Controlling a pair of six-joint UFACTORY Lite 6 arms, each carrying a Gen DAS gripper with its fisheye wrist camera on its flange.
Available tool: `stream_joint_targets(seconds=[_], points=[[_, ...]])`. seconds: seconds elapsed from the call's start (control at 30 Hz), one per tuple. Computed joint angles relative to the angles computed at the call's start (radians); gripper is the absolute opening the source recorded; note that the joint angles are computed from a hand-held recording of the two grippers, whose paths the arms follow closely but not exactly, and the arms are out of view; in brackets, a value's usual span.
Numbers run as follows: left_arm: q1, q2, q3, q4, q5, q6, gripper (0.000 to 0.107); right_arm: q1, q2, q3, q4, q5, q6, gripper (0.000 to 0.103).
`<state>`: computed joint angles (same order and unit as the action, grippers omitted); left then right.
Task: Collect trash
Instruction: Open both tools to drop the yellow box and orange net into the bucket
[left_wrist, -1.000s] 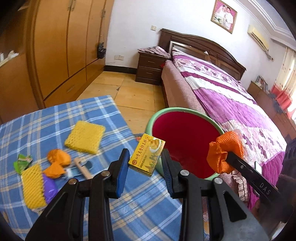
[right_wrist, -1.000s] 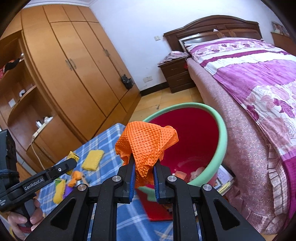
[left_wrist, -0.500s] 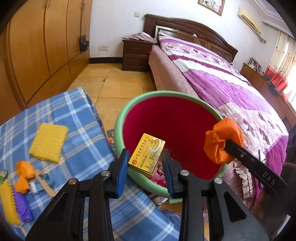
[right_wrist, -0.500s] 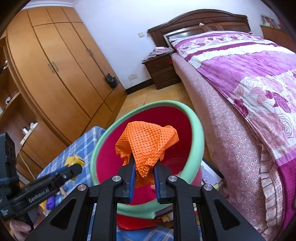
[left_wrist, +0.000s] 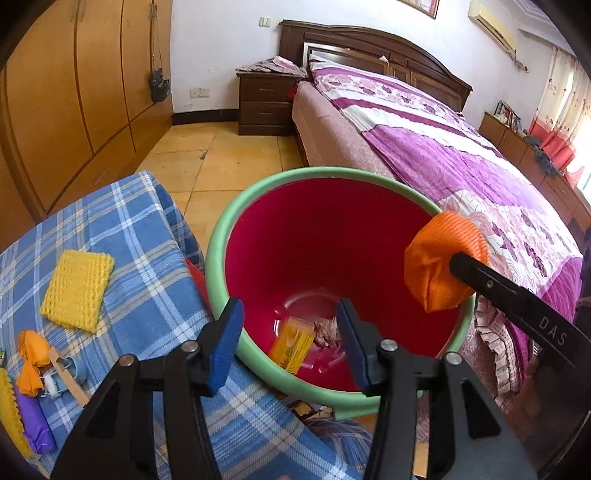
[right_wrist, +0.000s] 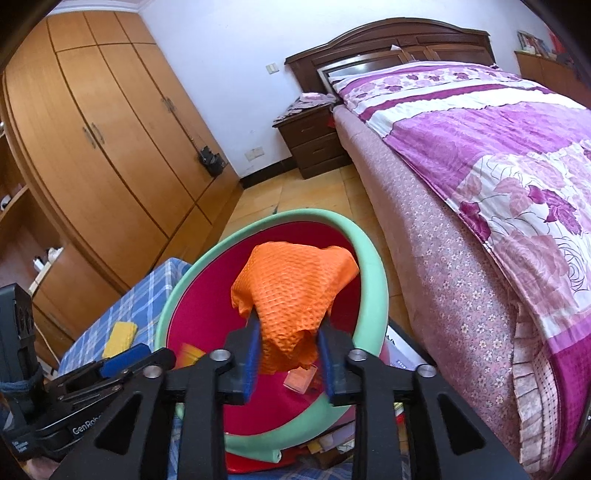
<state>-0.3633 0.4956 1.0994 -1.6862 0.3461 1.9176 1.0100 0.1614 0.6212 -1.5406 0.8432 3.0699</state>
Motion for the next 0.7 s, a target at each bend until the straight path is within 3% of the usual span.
stream_joint_targets(seconds=[0.23,0.37,0.7], points=[[0.021,-0.028,-0.028,0.003,0.009,-0.008,0.052,0.007,-0.002,-0.003,-0.009,-0.002,0.019,0.035],[0.048,-0.059,-0.057,0.025,0.025,-0.028,0.052,0.032,-0.012,0.008,0.017,0.023,-0.006,0.045],[0.126,-0.178,-0.158,0.080,0.069,-0.048,0.052,0.108,-0.018,0.058,0.096,0.085,-0.070,0.054]])
